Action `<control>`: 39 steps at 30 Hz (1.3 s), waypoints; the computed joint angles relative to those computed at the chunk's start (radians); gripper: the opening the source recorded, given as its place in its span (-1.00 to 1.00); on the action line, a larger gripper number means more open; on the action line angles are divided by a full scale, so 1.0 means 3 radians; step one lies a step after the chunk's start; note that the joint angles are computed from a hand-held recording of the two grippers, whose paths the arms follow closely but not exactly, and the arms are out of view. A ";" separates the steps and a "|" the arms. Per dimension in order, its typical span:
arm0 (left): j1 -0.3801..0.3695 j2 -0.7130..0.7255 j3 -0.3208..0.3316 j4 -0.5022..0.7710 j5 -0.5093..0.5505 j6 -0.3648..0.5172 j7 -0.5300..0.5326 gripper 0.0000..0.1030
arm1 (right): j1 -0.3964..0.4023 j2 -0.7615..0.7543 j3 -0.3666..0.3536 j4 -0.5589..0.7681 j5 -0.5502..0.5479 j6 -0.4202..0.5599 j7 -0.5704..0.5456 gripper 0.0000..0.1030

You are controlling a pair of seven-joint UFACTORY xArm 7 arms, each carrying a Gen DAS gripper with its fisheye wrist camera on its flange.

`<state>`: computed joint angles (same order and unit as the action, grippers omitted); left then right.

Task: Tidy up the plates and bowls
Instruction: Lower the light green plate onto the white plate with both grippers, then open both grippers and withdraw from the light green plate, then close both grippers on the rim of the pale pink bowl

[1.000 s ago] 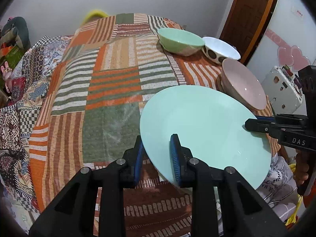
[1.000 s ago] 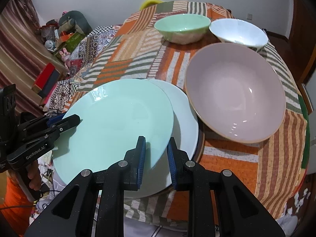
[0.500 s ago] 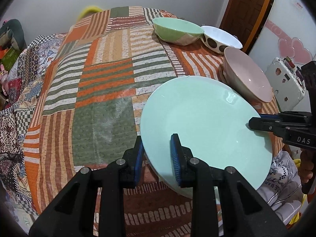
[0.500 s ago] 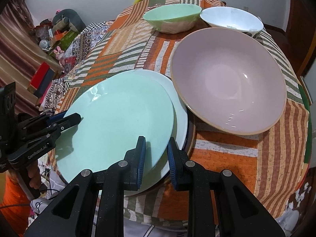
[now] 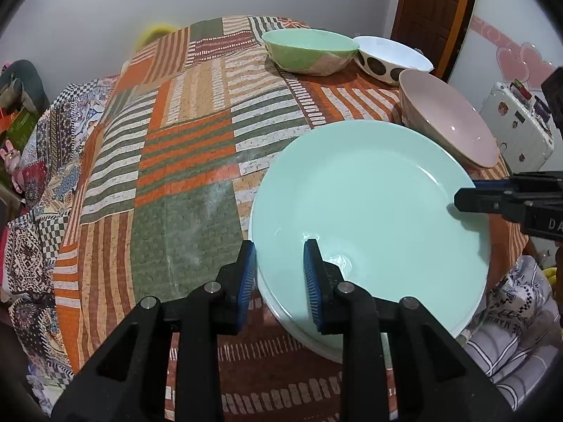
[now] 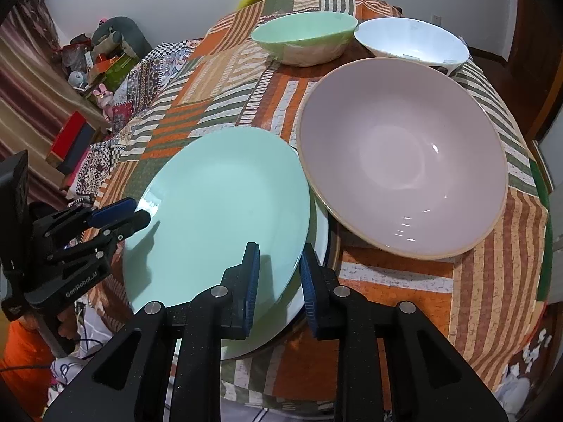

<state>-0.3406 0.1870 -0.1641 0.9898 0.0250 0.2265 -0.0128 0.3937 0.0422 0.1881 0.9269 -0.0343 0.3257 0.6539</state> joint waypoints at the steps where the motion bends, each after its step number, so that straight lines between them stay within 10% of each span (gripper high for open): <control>1: 0.0018 0.0008 -0.0018 0.0013 -0.0043 0.0009 0.0028 -0.48 | 0.0001 -0.0001 0.0000 0.0001 -0.0007 0.0003 -0.0001 -0.56; 21: -0.0095 -0.0093 -0.0024 0.0309 0.0043 0.0005 -0.0138 0.05 | -0.0194 -0.0510 0.0008 -0.0284 -0.0908 -0.0037 0.0496 -0.25; 31: -0.0210 0.0402 -0.0154 0.1081 -0.0061 0.0299 -0.0053 0.32 | -0.0772 -0.0813 0.0180 -0.0501 -0.1638 -0.0075 0.1225 0.01; 39: -0.0403 0.0996 -0.0149 0.1820 -0.0106 0.0703 0.0047 0.32 | -0.0852 -0.0718 0.0006 -0.0614 -0.1375 -0.0218 0.1061 0.03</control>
<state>-0.4616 0.4857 -0.2089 1.5359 -0.0068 0.4373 0.0014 0.1381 -0.1733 0.1898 0.7427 -0.4467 0.2601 0.9723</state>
